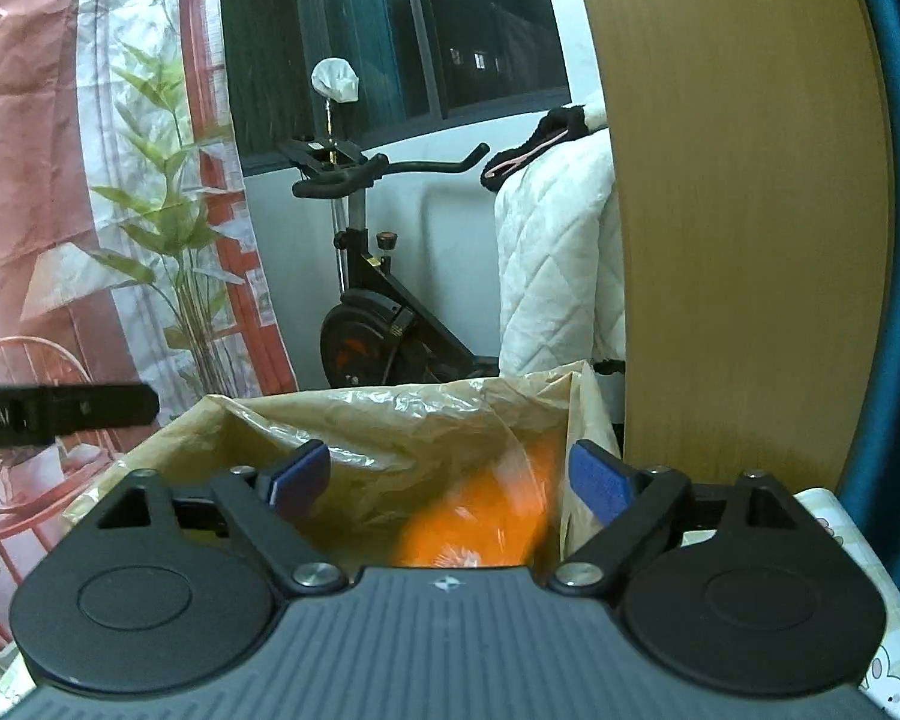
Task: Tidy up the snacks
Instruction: 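Lift the green chip bag with the left gripper while the right carries the orange bag to the box, then open both grippers over the lined box to drop the bags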
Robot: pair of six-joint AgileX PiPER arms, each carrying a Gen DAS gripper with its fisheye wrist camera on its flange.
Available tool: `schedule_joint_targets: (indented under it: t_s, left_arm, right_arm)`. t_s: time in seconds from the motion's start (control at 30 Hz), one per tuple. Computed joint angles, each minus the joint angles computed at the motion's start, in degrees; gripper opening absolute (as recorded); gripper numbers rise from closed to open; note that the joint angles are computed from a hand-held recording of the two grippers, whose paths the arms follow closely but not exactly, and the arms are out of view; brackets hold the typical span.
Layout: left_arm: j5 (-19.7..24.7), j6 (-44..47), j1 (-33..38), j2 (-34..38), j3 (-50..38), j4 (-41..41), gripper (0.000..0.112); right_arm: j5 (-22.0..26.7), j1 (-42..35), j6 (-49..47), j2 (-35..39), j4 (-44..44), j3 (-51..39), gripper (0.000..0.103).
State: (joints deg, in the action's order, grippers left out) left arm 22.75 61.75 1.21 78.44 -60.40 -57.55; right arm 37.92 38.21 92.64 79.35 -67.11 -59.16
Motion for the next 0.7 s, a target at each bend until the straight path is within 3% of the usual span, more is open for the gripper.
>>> schedule_joint_targets:
  t_s: [0.17,0.47,0.57,0.7]
  left_arm:
    - [6.2,6.4,6.2,-6.9,5.2,-6.1,0.091]
    - [21.4,14.0,22.0,-17.1,15.5,-8.3,0.091]
    - [24.7,17.1,26.2,-18.8,18.5,-8.9,0.09]
    - [26.3,18.5,28.5,-19.2,21.3,-9.0,0.09]
  right_arm:
    - [2.2,4.0,-0.2,-5.3,1.5,2.4,0.089]
    - [13.9,20.4,10.4,-9.5,-0.6,8.6,0.095]
    - [17.5,25.3,15.0,-8.9,0.1,10.5,0.096]
    - [16.8,26.4,16.6,-6.8,3.3,11.9,0.096]
